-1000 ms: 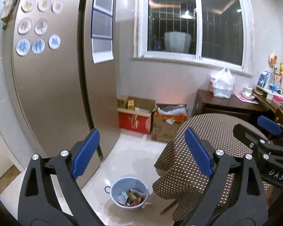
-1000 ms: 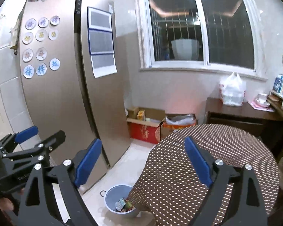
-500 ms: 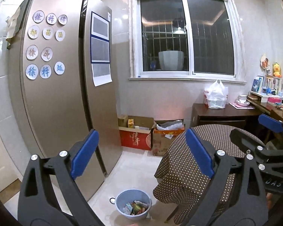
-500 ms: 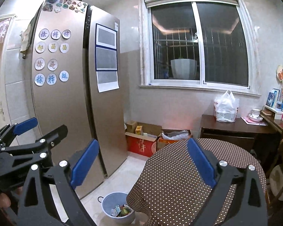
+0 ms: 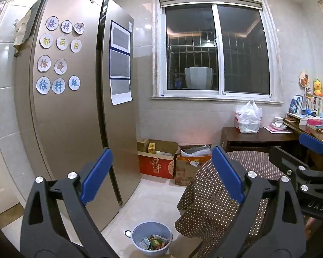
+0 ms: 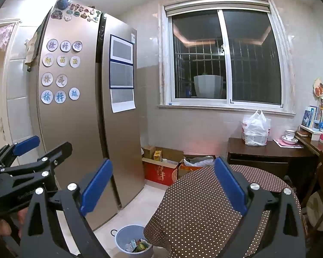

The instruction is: Collect trash

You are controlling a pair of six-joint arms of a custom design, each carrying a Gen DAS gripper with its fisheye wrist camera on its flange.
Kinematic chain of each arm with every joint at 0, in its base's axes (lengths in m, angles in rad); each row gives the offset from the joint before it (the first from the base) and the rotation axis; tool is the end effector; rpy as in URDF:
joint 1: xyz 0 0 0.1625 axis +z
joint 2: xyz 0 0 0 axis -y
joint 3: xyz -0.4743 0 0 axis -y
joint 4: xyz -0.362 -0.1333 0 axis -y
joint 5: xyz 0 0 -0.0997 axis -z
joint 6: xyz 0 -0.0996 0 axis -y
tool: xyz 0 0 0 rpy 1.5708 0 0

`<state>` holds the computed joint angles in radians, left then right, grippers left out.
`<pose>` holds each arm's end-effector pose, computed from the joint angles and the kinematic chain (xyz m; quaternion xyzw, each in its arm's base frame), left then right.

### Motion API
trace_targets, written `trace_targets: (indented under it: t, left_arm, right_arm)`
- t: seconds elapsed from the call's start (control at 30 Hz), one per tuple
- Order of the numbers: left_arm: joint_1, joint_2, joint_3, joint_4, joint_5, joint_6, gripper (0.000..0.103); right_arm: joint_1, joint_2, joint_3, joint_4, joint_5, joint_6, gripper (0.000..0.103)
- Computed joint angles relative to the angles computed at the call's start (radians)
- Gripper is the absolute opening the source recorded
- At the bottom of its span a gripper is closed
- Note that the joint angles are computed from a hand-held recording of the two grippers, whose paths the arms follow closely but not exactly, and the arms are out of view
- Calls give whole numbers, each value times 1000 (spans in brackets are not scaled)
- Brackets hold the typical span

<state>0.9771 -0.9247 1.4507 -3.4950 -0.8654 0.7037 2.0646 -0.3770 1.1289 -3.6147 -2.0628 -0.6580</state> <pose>-0.2222 -0.6830 0.4446 0.2568 0.7067 -0.5885 0.2972 0.4633 -0.6787 0.1615 0.2988 -0.7294 0.5660 0.2417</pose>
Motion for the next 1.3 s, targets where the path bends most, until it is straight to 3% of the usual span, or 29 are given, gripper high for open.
trace_targets:
  t: [1.3]
  left_arm:
    - [14, 22, -40, 33, -9, -8, 91]
  right_arm:
    - [-12, 13, -39, 72, 14, 39, 94]
